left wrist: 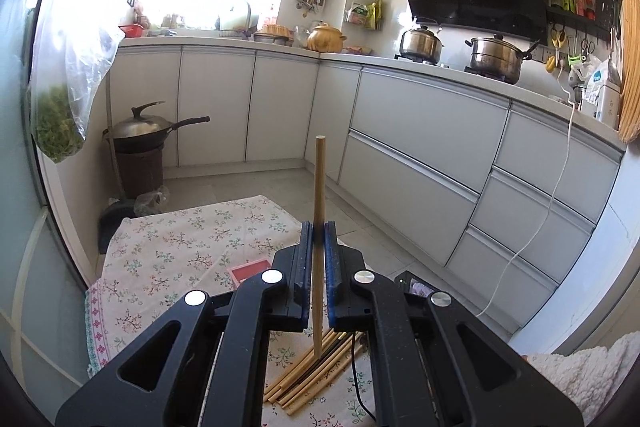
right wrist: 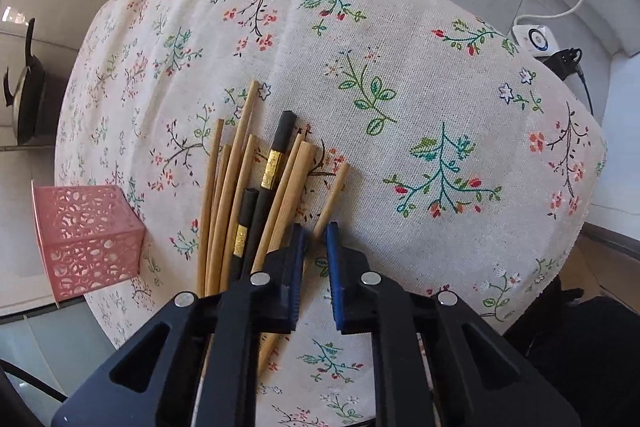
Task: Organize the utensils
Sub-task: 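Lift the chopstick upright with the left tool while the right tool grasps another chopstick, then lower both held chopsticks into the pink holder and open both tools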
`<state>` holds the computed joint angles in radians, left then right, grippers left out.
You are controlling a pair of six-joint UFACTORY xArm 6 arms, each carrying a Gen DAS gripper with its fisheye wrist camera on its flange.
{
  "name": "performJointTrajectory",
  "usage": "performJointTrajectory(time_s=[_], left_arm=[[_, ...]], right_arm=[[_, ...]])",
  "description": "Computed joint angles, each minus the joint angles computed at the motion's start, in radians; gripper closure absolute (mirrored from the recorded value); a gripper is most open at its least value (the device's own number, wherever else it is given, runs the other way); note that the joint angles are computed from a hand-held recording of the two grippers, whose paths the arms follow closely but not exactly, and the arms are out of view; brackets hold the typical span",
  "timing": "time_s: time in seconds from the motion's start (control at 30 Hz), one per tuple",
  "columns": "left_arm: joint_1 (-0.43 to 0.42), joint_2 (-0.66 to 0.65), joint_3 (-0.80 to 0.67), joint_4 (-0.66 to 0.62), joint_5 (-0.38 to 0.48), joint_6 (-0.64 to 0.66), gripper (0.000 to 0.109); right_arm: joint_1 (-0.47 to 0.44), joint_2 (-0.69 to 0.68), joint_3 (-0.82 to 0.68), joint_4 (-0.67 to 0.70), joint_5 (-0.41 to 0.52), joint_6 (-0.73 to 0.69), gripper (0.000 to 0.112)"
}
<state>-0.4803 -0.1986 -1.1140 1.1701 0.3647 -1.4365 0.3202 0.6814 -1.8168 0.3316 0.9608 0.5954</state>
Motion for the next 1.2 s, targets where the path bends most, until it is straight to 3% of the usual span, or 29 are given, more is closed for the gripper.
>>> performJointTrajectory(time_s=[0.37,0.57,0.8,1.2], left_arm=[[0.008,0.002,0.003,-0.013,0.032,-0.021,0.103],[0.006,0.004,0.000,-0.009,0.059,-0.060,0.103],[-0.005,0.023,-0.017,-0.018,0.118,-0.078,0.103],[0.023,0.084,-0.118,0.025,0.173,-0.189,0.103]], right_arm=[[-0.007,-0.156,0.243,0.091,-0.248,-0.134,0.107],[0.020,-0.362,0.425,0.118,-0.485,-0.344,0.107],[0.040,-0.499,0.507,0.191,-0.642,-0.522,0.107],[0.028,-0.518,0.388,0.375,-0.677,-0.708,0.106]])
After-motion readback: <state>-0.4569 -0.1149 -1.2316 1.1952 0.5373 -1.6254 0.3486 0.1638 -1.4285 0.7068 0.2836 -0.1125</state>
